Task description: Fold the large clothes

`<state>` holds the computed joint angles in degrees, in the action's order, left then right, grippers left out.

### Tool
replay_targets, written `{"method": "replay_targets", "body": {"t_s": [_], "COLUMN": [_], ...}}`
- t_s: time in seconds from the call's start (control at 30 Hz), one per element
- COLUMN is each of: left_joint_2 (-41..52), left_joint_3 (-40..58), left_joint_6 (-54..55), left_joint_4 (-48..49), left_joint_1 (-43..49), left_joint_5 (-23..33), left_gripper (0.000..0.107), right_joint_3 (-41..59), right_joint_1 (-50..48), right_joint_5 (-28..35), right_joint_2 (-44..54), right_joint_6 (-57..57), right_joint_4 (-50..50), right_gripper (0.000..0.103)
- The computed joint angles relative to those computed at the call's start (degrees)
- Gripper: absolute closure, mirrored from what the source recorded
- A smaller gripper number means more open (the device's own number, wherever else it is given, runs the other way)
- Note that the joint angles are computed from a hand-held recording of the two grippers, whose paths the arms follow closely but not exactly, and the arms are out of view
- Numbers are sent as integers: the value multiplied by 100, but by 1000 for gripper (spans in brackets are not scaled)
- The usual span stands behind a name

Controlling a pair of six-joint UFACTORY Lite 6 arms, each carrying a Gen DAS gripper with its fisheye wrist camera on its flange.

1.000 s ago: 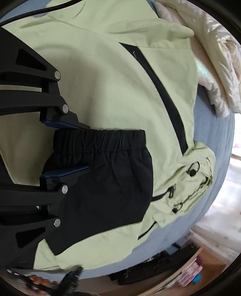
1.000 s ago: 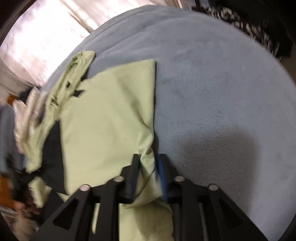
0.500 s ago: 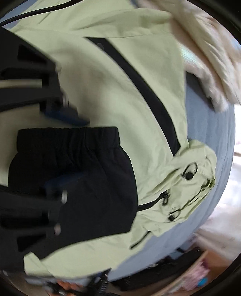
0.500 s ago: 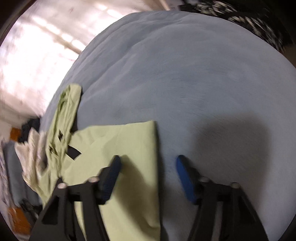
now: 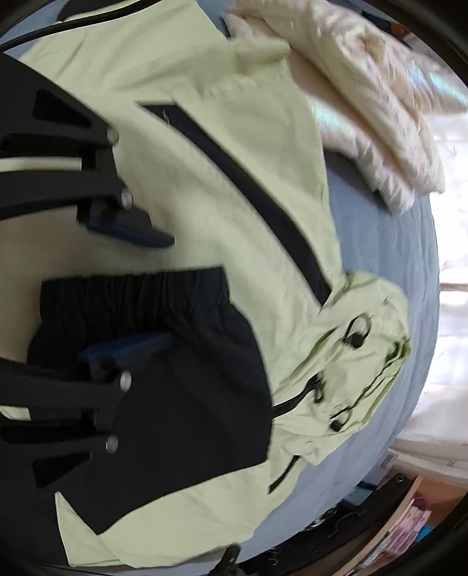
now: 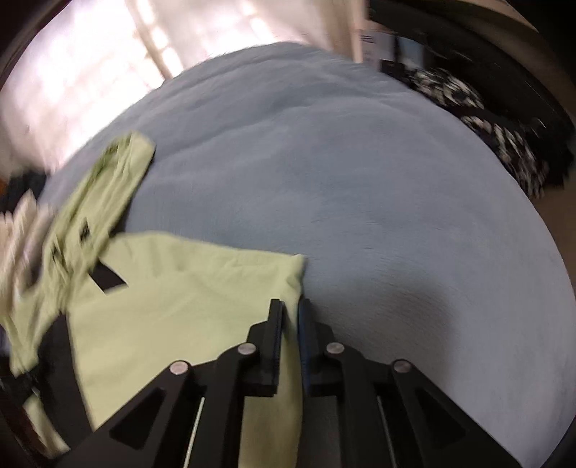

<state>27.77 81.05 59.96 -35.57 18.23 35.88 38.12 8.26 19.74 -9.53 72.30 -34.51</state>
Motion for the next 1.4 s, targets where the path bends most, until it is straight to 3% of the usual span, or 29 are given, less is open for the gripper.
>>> {"method": "replay_targets", "body": {"t_s": [0.17, 0.27, 0.43, 0.57, 0.63, 0.77, 0.87, 1.03, 1.13, 1.2, 1.4], "left_joint_2": [-790, -1315, -1844, -2234, -2139, -2104, -1916, -1949, -1937, -2046, -1729], "left_joint_3": [-551, -1008, -1652, -2671, -2911, -3150, -2910, -2878, -2762, -2700, -1880], "left_joint_6": [927, 1325, 682, 601, 371, 699, 1053, 1203, 983, 845, -52], "left_joint_4": [-890, -1270, -1269, -1250, -1005, -1017, -1133, -1066, -928, -896, -690], "left_joint_1": [437, 482, 182, -435, -755, -854, -543, -402, -475, -515, -786], "left_joint_5": [30, 62, 543, -184, -674, -1367, -984, -819, -812, -771, -676], "left_gripper": [53, 53, 53, 53, 53, 53, 55, 56, 56, 56, 55], "right_joint_3": [-218, -134, 915, 2239, 2378, 1775, 688, -1155, -925, -659, 1131], "right_joint_1": [1153, 2128, 3677, 4470, 4583, 4571, 4281, 3195, 3352, 3568, 3733], "right_joint_5": [928, 968, 740, 1148, 1267, 1852, 2509, 2378, 2959, 3023, 2274], "right_joint_2": [-969, -931, 766, 2520, 2855, 2335, 1397, -949, -1026, -874, 911], "right_joint_6": [924, 1716, 2738, 2719, 2874, 2903, 3025, 2831, 2733, 2803, 2703], "right_joint_4": [-477, -683, -995, -1077, -1187, -1210, -1189, -742, -728, -869, -1538], "right_gripper": [88, 57, 55, 55, 56, 57, 57, 51, 51, 51, 51]}}
